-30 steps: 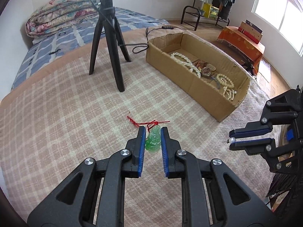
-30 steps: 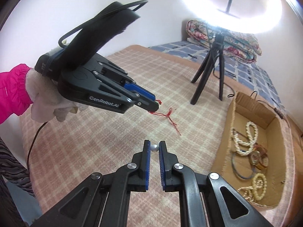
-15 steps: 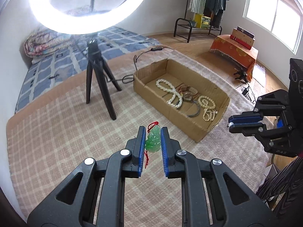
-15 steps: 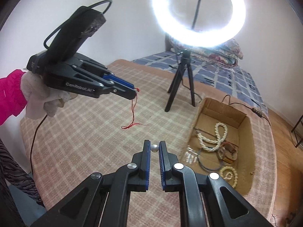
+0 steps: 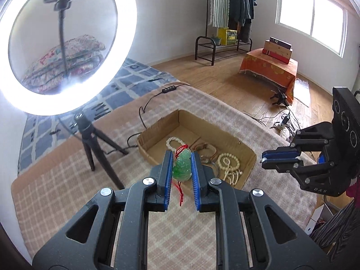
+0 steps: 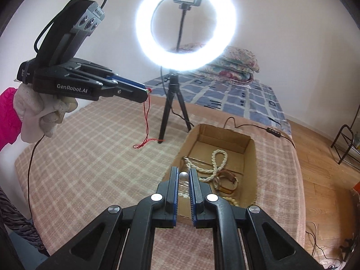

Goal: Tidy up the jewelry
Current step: 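Carry the jade pendant and pearl earring over the cardboard box with both tools, then open both grippers to drop the pendant and earring into the box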

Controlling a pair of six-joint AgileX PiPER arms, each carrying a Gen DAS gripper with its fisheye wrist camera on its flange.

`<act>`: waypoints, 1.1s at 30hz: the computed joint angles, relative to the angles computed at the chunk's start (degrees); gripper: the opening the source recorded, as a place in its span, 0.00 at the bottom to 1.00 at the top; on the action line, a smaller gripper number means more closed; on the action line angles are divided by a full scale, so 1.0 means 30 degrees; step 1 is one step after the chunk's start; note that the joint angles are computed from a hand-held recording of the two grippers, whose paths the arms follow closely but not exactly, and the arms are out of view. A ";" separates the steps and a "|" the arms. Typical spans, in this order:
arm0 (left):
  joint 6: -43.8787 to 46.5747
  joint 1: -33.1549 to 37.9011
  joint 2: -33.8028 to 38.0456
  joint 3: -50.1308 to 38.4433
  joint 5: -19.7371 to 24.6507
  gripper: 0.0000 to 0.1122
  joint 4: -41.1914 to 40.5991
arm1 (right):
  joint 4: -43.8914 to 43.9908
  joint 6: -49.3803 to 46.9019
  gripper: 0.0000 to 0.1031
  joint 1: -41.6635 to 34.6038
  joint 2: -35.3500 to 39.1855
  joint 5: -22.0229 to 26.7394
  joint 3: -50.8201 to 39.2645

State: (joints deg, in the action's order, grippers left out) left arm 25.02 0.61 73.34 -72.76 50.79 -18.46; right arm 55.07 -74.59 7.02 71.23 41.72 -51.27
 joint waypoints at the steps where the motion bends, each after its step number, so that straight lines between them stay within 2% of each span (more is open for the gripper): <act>1: -0.0407 -0.0420 0.0335 -0.0314 -0.0216 0.13 0.0392 | 0.0125 -0.0152 0.06 -0.0210 0.0169 0.0059 -0.0076; 8: -0.2396 -0.1955 0.2753 -0.1921 -0.1642 0.13 0.1962 | 0.0825 -0.1282 0.06 -0.1536 0.1380 0.0710 -0.0614; 19: -0.4956 -0.2809 0.6231 -0.3152 -0.3824 0.13 0.4351 | 0.1237 -0.1258 0.06 -0.1171 0.3851 0.0926 -0.1518; 28: -0.7090 -0.3283 0.8103 -0.3438 -0.4807 0.13 0.6397 | 0.1193 0.0083 0.06 -0.0965 0.6170 0.1257 -0.2655; 33: -0.7946 -0.3515 0.8586 -0.3408 -0.5029 0.13 0.7220 | 0.1029 0.0203 0.06 -0.0825 0.6635 0.1155 -0.2728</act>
State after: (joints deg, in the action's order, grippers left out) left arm 1.18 -9.93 99.10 -82.98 35.70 3.20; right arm 58.15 -73.98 4.55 91.13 45.19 -59.45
